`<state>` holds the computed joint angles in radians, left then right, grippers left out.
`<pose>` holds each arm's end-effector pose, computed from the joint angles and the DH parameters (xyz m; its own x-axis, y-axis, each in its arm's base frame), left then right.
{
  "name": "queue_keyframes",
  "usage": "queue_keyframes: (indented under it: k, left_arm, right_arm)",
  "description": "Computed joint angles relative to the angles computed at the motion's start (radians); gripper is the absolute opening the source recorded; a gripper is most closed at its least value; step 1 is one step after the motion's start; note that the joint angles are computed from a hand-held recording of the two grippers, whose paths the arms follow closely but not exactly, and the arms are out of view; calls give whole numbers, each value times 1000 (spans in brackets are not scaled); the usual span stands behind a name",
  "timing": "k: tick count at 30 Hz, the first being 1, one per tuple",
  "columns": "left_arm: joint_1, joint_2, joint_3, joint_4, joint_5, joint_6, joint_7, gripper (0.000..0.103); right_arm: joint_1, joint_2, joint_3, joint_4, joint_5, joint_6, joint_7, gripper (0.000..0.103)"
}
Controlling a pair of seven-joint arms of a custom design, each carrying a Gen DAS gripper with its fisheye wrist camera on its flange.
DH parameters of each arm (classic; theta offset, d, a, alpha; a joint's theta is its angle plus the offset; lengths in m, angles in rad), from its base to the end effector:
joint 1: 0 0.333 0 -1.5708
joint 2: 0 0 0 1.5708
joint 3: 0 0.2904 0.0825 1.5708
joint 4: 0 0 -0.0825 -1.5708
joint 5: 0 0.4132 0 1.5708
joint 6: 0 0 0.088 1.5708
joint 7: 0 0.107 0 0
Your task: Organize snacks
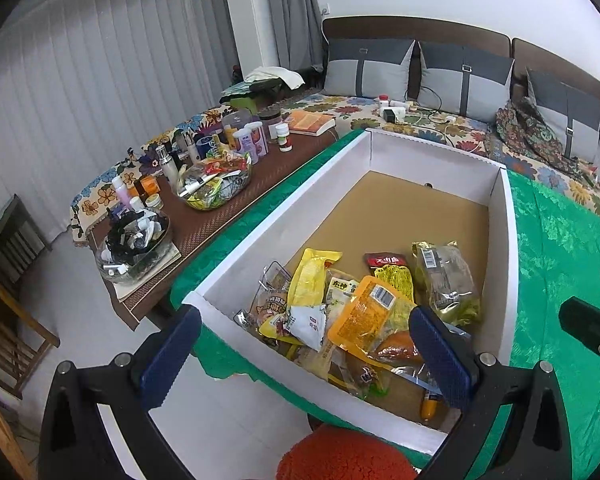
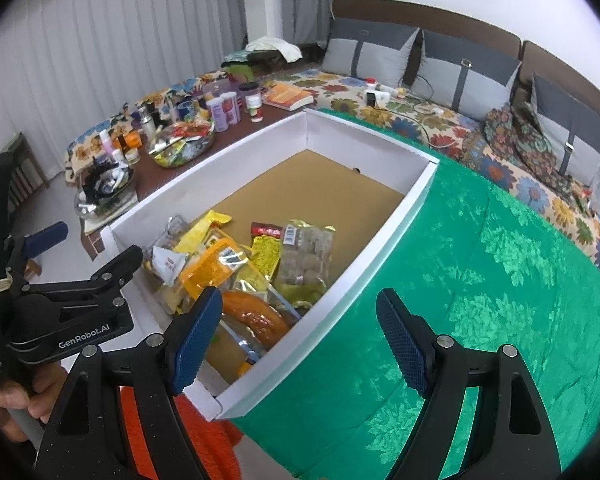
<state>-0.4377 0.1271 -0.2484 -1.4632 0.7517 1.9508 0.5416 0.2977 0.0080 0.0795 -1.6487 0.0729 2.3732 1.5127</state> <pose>0.5405 -0.3699 0.6349 0.2375 -0.9647 -0.1137 -0.7068 -0.0913 -0.7015 0.5950 0.2364 0.6466 0.4027 -0.9146 -0.0351 -0.6982 -0.2822 -0.6580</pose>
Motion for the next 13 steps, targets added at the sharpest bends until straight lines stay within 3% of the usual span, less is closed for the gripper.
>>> queue_keyframes:
  k: [9, 13]
  left_arm:
    - [36, -58, -1, -68, -47, 84, -21, 103]
    - [43, -57, -12, -67, -50, 73, -41, 103]
  right_arm:
    - [12, 23, 8, 36, -19, -20, 1, 82]
    - [14, 27, 7, 39, -15, -31, 8, 82]
